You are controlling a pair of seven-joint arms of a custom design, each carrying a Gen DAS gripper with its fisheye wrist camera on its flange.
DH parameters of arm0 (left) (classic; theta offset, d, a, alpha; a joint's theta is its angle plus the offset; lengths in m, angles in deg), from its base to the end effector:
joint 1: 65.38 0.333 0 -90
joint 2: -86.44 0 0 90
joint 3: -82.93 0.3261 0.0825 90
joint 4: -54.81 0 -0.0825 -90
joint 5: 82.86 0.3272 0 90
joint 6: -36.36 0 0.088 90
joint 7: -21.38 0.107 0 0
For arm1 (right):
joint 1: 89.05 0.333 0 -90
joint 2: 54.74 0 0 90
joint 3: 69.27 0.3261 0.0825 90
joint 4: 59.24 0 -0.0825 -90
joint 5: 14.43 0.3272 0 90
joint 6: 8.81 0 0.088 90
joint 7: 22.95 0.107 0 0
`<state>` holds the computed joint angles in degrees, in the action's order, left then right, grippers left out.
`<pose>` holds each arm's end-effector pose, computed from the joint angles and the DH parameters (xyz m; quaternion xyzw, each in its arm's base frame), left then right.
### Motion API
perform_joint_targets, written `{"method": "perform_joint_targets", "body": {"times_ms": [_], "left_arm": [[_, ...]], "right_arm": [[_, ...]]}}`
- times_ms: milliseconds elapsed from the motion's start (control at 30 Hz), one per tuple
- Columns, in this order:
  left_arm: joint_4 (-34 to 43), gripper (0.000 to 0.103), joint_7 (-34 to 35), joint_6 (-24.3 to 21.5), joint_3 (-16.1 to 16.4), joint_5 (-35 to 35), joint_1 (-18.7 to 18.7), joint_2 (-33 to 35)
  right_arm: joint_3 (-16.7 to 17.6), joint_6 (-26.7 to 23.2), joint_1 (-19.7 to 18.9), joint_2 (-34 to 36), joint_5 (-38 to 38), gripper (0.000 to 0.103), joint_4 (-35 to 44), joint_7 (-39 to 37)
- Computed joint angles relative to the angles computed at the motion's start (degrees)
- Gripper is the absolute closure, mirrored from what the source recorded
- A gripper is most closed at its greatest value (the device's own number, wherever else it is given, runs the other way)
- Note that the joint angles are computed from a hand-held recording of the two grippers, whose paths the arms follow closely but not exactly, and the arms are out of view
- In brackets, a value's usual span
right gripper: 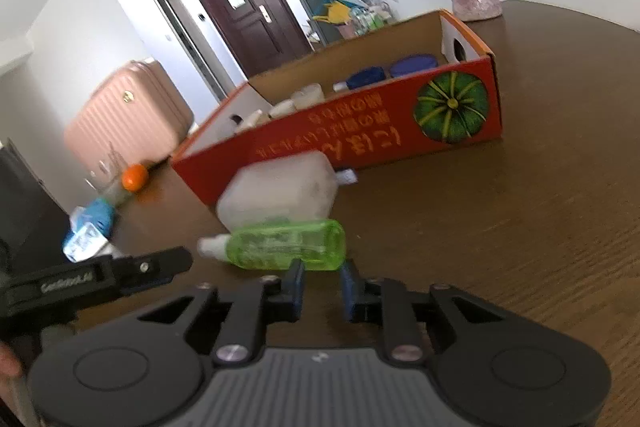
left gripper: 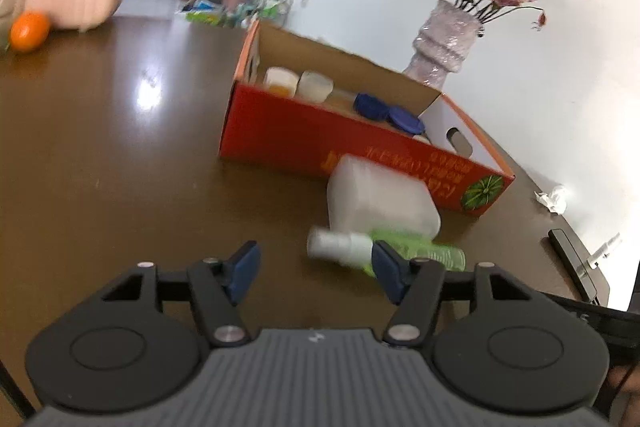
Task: Organize rigid objects
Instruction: 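Close both grippers on the green spray bottle, then carry the green spray bottle into the box and open both grippers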
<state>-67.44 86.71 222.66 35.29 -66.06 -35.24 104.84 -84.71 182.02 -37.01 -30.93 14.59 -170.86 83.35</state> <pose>0.5555 -0.1575 0.4630 -0.6194 0.6461 -0.4256 0.1333 0.5166 0.3501 0.4385 -0.5880 0.6592 -0.1171 0.4540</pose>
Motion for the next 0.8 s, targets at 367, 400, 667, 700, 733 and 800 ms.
{"method": "perform_joint_targets", "body": {"times_ms": [367, 400, 667, 700, 733, 800], "left_arm": [[6.3, 0.065, 7.1, -3.5, -3.1, -5.8, -0.6, 7.7], [6.2, 0.065, 7.3, -3.3, -3.0, -5.9, -0.8, 7.7], [4.2, 0.067, 4.7, -0.6, -0.4, -6.0, -2.8, 5.2], [3.5, 0.067, 4.0, 0.5, -0.4, -5.6, -2.8, 4.6], [2.6, 0.067, 3.3, 1.6, -0.8, -4.9, -2.3, 4.1], [1.3, 0.067, 1.5, 2.8, 0.1, -3.9, -2.9, 2.7]], "right_arm": [[5.3, 0.3, -6.2, 4.2, -0.6, 0.066, 6.2, 2.5], [5.4, 0.5, -6.1, 4.5, 0.3, 0.066, 6.5, 2.0], [4.1, 0.7, -4.8, 4.3, 0.8, 0.074, 6.2, 1.7], [3.7, 0.7, -4.4, 4.0, 0.9, 0.075, 5.8, 1.7], [3.6, 0.8, -4.2, 3.7, 1.1, 0.075, 5.3, 1.8], [4.2, 1.3, -4.6, 2.8, 1.4, 0.075, 4.2, 1.9]]}}
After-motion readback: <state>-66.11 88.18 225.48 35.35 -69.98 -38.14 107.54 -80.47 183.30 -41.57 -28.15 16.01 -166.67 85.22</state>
